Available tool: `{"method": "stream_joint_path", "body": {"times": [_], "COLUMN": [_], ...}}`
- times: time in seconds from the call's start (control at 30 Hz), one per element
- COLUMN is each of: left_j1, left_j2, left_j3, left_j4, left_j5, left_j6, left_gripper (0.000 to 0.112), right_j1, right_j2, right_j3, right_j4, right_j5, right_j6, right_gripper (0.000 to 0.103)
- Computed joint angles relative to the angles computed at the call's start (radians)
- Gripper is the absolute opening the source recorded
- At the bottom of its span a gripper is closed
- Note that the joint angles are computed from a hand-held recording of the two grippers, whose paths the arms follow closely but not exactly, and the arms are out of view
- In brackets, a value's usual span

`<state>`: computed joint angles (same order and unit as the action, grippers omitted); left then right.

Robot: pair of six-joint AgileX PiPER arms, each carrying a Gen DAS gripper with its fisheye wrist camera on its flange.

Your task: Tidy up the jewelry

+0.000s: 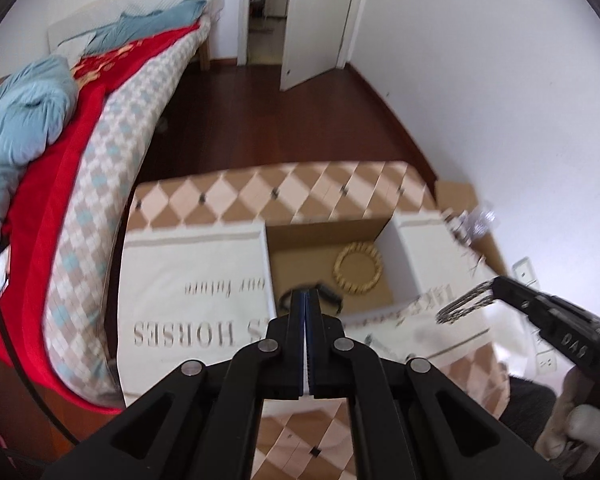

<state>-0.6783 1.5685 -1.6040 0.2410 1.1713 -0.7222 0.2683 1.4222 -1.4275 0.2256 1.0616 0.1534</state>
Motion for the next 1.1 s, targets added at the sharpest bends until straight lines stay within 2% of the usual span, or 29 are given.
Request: {"method": "stream_joint_path", "body": {"times": [0.17, 0.23, 0.3, 0.33, 0.37, 0.4, 0.43, 0.47, 0.63, 0.73, 0.9, 1.03, 1.07, 1.1], "left_j1": [0.048, 0.065, 0.077, 0.081, 0.084, 0.086, 0.083, 0.082, 0.013, -0.058, -0.117, -0.133, -0.135, -0.137], "left_j2": [0.084, 0.076, 0.043, 0.032, 0.020, -0.010, -0.037, -0.063, -0.074, -0.029, 0.075, 0.134, 0.144, 0.153], "left_j3": [-0.171, -0.151, -0.058, -0.017, 0.029, 0.115, 0.183, 0.256, 0.458, 0.488, 0.474, 0.451, 0.445, 0.439], "left_j4": [-0.008, -0.026, -0.042, -0.053, -0.063, -0.071, -0.070, -0.082, -0.066, -0.001, 0.062, 0.053, 0.051, 0.050], "left_j5": [0.040, 0.017, -0.025, -0.035, -0.046, -0.081, -0.118, -0.159, -0.255, -0.274, -0.269, -0.262, -0.260, -0.256], "left_j6": [0.090, 0.110, 0.099, 0.093, 0.079, 0.048, 0.014, -0.009, -0.115, -0.196, -0.237, -0.212, -0.205, -0.198], "left_gripper": [0.000, 0.005, 0.011, 0.029, 0.056, 0.065, 0.069, 0.069, 0.069, 0.069, 0.067, 0.028, 0.020, 0.017], "right_j1": [0.044, 0.047, 0.053, 0.052, 0.050, 0.048, 0.046, 0.041, -0.004, -0.034, -0.093, -0.140, -0.146, -0.155], "right_j2": [0.123, 0.164, 0.180, 0.181, 0.176, 0.163, 0.154, 0.139, 0.052, 0.011, -0.037, -0.054, -0.056, -0.060], "right_j3": [-0.179, -0.227, -0.243, -0.240, -0.227, -0.207, -0.190, -0.165, -0.024, 0.054, 0.170, 0.238, 0.248, 0.261], "right_j4": [-0.023, -0.017, -0.022, -0.017, -0.013, -0.010, -0.008, -0.004, 0.021, 0.031, 0.049, 0.063, 0.063, 0.067], "right_j5": [0.033, 0.047, 0.047, 0.044, 0.037, 0.029, 0.021, 0.011, -0.027, -0.043, -0.060, -0.071, -0.074, -0.076], "right_j6": [0.008, 0.008, 0.010, 0.009, 0.007, 0.005, 0.005, 0.003, -0.001, -0.001, -0.017, -0.040, -0.044, -0.049], "right_gripper": [0.008, 0.008, 0.008, 0.008, 0.008, 0.008, 0.008, 0.008, 0.008, 0.008, 0.008, 0.008, 0.008, 0.008]}}
